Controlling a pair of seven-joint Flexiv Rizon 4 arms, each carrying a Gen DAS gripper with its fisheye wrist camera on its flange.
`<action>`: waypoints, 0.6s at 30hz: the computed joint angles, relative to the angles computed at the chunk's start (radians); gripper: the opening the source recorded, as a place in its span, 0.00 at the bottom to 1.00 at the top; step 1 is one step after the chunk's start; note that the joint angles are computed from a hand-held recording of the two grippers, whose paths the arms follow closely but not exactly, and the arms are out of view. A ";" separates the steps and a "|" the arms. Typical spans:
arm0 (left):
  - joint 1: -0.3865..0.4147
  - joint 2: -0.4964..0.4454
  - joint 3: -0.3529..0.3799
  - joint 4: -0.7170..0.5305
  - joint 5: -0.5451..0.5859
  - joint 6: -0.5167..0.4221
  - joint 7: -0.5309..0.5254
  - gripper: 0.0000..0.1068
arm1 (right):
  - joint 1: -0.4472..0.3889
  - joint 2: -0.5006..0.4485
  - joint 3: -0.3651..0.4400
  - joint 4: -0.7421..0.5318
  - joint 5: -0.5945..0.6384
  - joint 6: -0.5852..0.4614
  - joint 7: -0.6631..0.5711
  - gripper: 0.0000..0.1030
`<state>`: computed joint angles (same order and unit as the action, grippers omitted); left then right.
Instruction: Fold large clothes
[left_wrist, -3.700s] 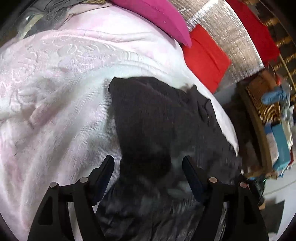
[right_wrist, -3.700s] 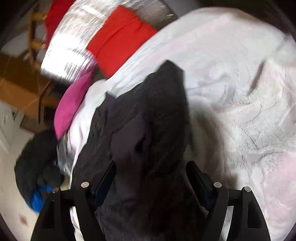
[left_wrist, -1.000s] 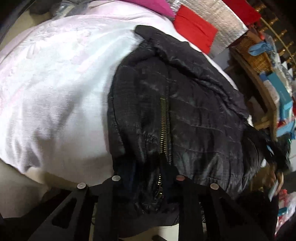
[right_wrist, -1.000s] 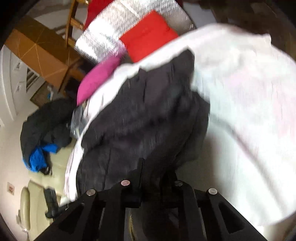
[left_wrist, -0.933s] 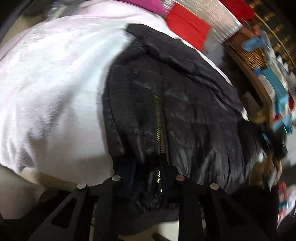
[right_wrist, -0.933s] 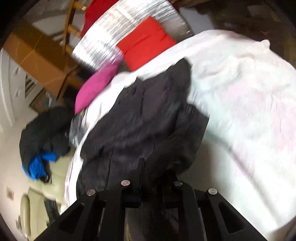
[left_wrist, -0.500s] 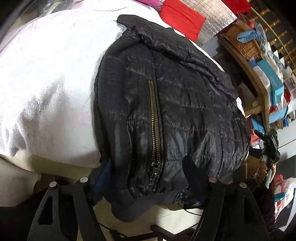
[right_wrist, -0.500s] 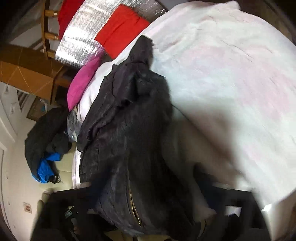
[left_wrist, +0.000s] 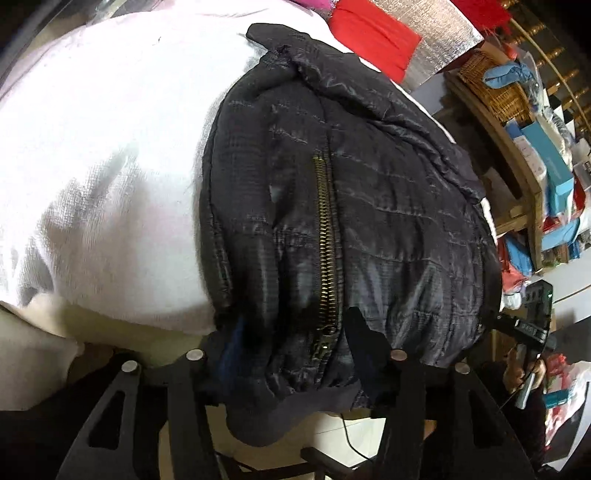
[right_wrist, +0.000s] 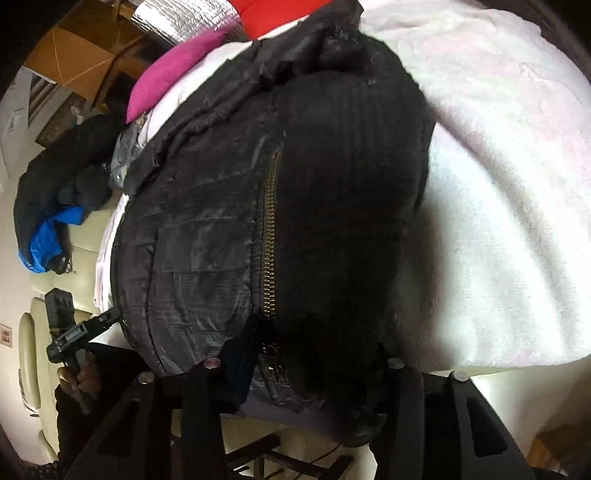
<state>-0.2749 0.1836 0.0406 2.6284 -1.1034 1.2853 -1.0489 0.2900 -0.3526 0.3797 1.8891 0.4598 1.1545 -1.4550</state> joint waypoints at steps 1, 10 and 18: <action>-0.002 0.001 -0.003 0.000 0.005 0.005 0.007 0.50 | 0.007 0.002 -0.003 0.004 -0.011 0.005 -0.002 0.51; -0.062 0.000 -0.005 -0.056 -0.225 0.027 0.192 0.06 | -0.046 0.047 0.070 -0.036 0.114 0.159 -0.147 0.16; -0.017 -0.034 -0.071 -0.220 -0.535 0.041 0.487 0.04 | -0.033 -0.058 0.046 -0.244 0.113 0.192 -0.149 0.15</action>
<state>-0.2917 0.1492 -0.0308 2.4086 -1.6381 1.3266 -0.5616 0.2572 -0.4109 0.4260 1.6450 0.5723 1.3464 -1.6037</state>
